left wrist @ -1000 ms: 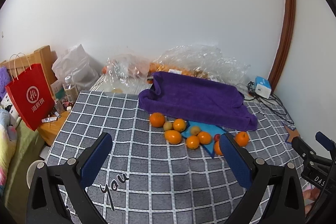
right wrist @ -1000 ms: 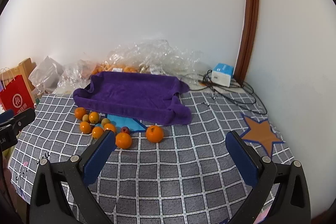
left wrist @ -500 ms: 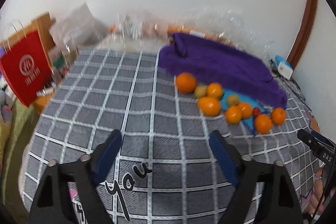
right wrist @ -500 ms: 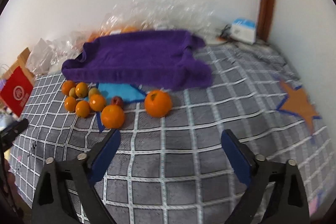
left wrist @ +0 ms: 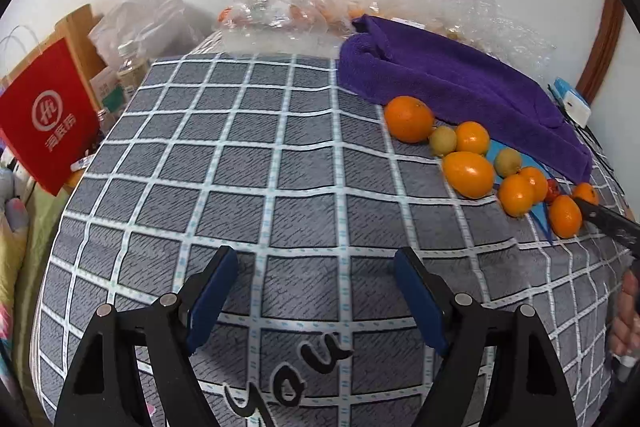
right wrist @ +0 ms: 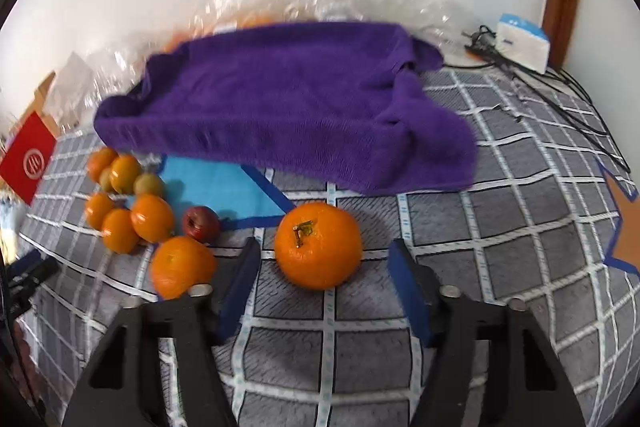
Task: Organize fruits
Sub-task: 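Grasp a large orange with the right gripper while the left gripper grasps an oval orange fruit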
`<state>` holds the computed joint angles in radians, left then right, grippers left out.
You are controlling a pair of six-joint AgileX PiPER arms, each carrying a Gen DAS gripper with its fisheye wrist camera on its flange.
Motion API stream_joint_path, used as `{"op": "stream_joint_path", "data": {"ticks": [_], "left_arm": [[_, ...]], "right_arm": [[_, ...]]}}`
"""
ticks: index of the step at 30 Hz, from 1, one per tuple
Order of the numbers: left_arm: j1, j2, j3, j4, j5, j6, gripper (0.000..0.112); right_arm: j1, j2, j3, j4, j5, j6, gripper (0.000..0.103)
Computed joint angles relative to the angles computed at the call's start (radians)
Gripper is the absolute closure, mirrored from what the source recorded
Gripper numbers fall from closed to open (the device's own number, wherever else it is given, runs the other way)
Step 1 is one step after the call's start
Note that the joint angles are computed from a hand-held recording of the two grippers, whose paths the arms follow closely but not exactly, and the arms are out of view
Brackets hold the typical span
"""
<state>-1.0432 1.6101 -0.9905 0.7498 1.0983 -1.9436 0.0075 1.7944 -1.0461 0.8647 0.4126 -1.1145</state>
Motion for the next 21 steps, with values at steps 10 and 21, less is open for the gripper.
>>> {"op": "stream_joint_path", "data": {"ticks": [10,21], "left_arm": [[0.114,0.052,-0.101,0.042,-0.173,0.13,0.033],[0.223,0.128,-0.149,0.064,-0.395,0.272,0.04]], "right_arm": [[0.001,-0.025,0.086,0.286,-0.082,-0.364,0.06],[-0.025,-0.009,0.066,0.295,-0.09,-0.325,0.06]]}}
